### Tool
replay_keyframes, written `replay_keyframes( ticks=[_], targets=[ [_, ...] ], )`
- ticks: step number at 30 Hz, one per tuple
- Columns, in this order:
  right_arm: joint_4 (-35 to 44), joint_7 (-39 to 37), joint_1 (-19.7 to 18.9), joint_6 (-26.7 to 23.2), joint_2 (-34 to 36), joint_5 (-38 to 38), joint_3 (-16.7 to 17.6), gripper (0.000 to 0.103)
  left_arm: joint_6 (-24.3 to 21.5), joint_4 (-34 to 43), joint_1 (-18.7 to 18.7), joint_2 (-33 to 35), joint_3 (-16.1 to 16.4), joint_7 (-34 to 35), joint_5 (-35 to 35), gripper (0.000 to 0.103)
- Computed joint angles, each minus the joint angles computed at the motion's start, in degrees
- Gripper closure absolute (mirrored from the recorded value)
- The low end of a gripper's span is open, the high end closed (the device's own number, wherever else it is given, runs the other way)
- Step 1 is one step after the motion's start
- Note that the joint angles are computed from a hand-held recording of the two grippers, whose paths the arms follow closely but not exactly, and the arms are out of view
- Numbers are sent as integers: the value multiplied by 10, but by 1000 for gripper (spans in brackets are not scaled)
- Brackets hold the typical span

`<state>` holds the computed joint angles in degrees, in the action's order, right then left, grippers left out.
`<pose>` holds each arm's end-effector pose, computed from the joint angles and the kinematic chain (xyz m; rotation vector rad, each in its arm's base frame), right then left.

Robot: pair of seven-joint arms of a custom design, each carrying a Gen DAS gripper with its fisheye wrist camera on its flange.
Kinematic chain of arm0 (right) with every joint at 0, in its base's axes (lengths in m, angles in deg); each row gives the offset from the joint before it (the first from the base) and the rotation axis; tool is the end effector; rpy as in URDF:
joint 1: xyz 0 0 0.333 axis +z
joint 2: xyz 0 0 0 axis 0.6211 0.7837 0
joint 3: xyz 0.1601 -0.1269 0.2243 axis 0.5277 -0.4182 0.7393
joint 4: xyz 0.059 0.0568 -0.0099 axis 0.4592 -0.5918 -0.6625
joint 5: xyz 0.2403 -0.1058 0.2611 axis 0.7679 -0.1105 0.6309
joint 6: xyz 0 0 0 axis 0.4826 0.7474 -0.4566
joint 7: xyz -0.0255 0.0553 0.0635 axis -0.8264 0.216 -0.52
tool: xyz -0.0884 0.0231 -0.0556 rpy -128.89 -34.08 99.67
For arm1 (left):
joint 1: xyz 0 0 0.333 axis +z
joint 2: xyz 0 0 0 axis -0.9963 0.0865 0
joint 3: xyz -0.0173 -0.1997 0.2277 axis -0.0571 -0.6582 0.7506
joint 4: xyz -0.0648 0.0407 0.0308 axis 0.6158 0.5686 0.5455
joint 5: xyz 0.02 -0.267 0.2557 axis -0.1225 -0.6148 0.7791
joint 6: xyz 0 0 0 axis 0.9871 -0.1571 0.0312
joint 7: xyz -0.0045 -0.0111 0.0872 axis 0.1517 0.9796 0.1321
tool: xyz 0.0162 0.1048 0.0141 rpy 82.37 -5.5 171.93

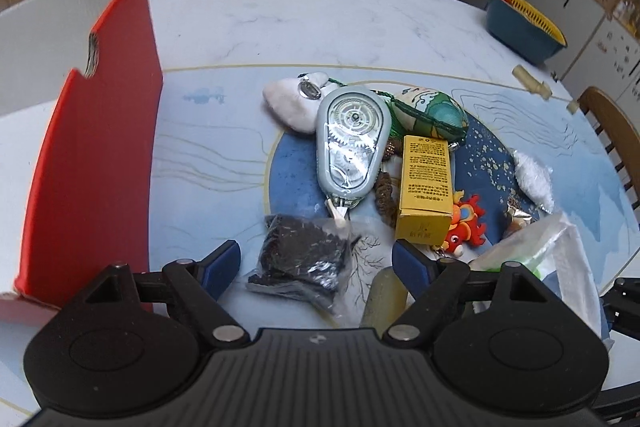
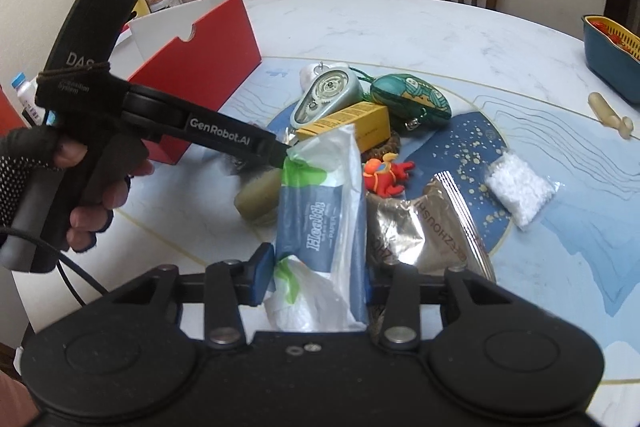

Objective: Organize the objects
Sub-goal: 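Grasp the black foil bag with the left tool while the right tool grasps the wipes pack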

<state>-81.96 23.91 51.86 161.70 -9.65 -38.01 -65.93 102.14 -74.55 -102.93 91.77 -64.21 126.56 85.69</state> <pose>0.6095 0.2363 0.2765 -2.1090 1.2852 -0.2063 0.6703 -0.3248 0.2524 -1.9760 1.9552 -0.7398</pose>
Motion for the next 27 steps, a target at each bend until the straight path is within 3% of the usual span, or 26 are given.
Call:
replay_keyframes(
  ticks=[1,4,6,9,13,19,27],
  targets=[
    [-1,1,0,3,-1,2,0,64,9,-6,5,-1,-3,-2,-4,23],
    [-6,12,8,13,-4,1,-5,64,40,-23,24,-3,-19,-9,-22,40],
    [-10,24,14,18,-7,-2,-10,64,44,-27,27,-5,-19,-13,-26,58],
    [-17,44,24,27,-11,-10,-17,64,38,-32,16,-14,-4,-24,-18,65],
    [-27,74,37,41,-21,-23,-27,65,46,-58,8,-38,9,-39,3,67],
    [-29,118,48,52,-36,-38,-32,70,55,-103,22,-90,-6,-17,19,67],
    [0,145,53,66,-42,-43,-11,72,78,-179,48,-172,-4,-9,29,67]
  ],
)
